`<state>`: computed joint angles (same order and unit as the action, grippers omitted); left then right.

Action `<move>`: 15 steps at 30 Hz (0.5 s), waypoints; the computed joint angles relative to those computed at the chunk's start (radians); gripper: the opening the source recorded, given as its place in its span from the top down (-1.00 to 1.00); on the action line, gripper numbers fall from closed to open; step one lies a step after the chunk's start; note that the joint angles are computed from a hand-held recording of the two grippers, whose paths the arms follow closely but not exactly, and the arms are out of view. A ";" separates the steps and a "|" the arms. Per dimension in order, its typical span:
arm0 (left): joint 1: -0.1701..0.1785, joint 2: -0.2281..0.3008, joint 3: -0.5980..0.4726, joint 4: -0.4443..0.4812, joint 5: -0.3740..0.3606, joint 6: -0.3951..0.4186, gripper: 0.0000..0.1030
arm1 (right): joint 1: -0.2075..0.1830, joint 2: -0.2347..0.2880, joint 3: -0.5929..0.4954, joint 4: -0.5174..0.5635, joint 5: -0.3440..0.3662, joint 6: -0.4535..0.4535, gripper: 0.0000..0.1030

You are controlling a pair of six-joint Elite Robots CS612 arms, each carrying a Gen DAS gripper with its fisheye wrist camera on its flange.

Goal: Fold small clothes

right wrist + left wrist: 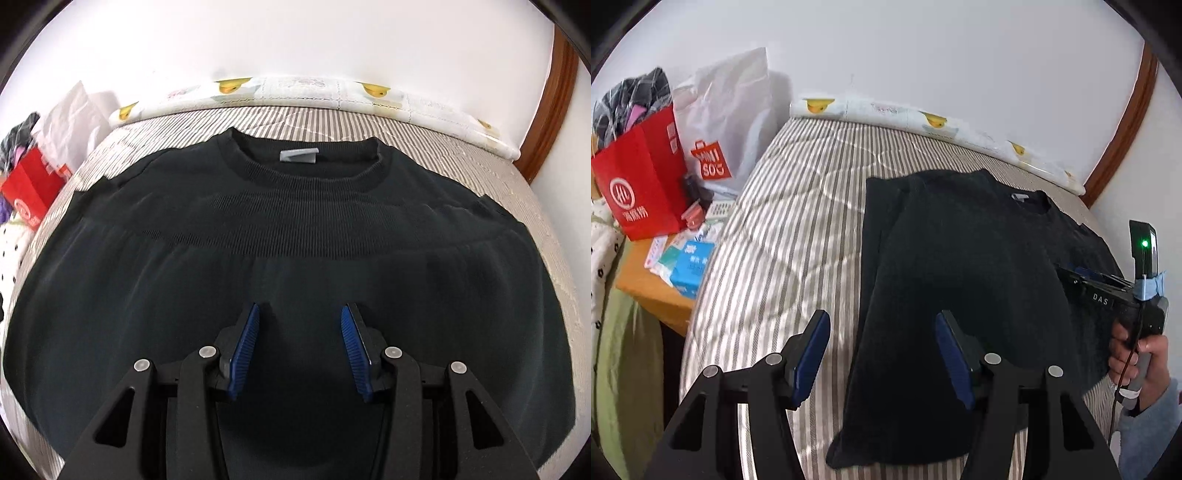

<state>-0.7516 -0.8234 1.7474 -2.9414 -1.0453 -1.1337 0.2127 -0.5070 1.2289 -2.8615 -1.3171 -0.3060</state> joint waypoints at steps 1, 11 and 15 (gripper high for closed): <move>-0.002 0.000 0.007 -0.013 -0.006 -0.005 -0.10 | 0.000 -0.006 0.014 -0.013 -0.003 -0.009 0.11; -0.031 0.007 0.073 -0.149 -0.070 -0.090 -0.11 | -0.019 -0.070 0.188 -0.161 0.005 -0.051 0.11; -0.053 0.008 0.110 -0.222 -0.042 -0.120 -0.11 | -0.027 -0.087 0.244 -0.213 0.009 -0.054 0.11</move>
<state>-0.8042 -0.8158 1.8572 -3.1632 -1.0877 -1.2535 0.1858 -0.5942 1.4726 -3.0750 -1.3081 -0.3603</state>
